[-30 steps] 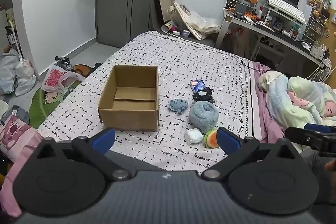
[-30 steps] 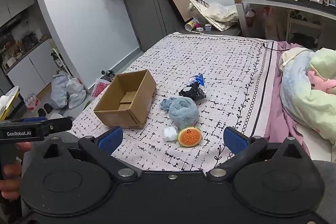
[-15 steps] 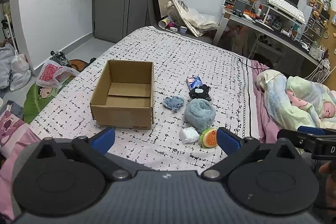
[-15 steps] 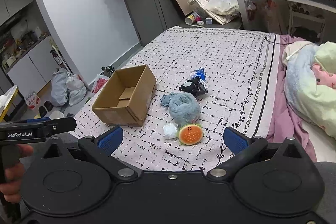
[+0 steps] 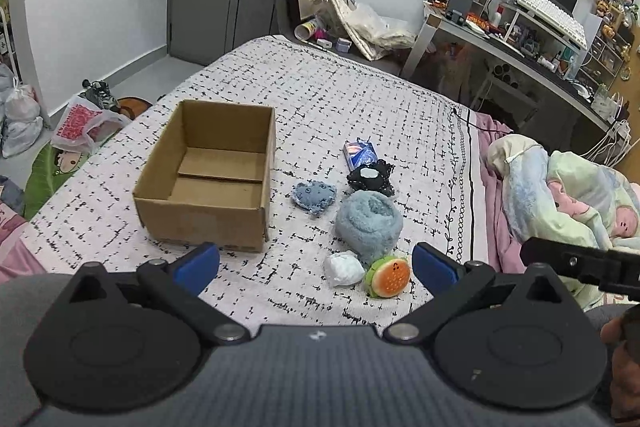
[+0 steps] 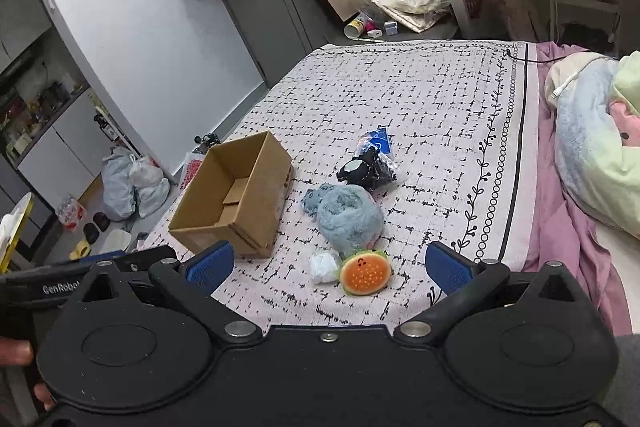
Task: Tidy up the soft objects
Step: 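Move both tools toward the soft toys beside the cardboard box, then grasp the white plush ball with left tool while right tool grasps burger plush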
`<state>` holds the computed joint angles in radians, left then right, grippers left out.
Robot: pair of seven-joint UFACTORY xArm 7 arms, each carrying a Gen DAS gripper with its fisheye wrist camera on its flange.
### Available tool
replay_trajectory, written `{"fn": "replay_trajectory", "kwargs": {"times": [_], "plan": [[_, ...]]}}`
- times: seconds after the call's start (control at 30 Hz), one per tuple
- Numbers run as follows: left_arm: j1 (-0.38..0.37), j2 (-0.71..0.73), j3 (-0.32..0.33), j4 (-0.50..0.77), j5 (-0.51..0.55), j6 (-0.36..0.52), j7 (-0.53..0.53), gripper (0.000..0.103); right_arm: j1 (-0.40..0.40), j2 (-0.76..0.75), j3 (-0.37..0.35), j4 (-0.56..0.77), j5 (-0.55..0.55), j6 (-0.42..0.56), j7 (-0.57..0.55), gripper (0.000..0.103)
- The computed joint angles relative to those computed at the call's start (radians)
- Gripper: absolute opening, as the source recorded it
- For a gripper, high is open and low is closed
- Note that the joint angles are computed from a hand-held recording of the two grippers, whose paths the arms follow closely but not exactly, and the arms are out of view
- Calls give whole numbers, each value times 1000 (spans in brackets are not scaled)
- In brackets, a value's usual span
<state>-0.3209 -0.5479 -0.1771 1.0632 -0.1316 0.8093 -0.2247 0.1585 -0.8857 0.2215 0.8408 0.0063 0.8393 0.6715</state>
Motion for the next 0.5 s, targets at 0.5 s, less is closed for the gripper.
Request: {"fn": "replay_trajectory", "kwargs": {"times": [0.5], "plan": [[-6,163,-29,84,37,-16,-52,100,-15,101,-64,3,42,-66,9,103]]}}
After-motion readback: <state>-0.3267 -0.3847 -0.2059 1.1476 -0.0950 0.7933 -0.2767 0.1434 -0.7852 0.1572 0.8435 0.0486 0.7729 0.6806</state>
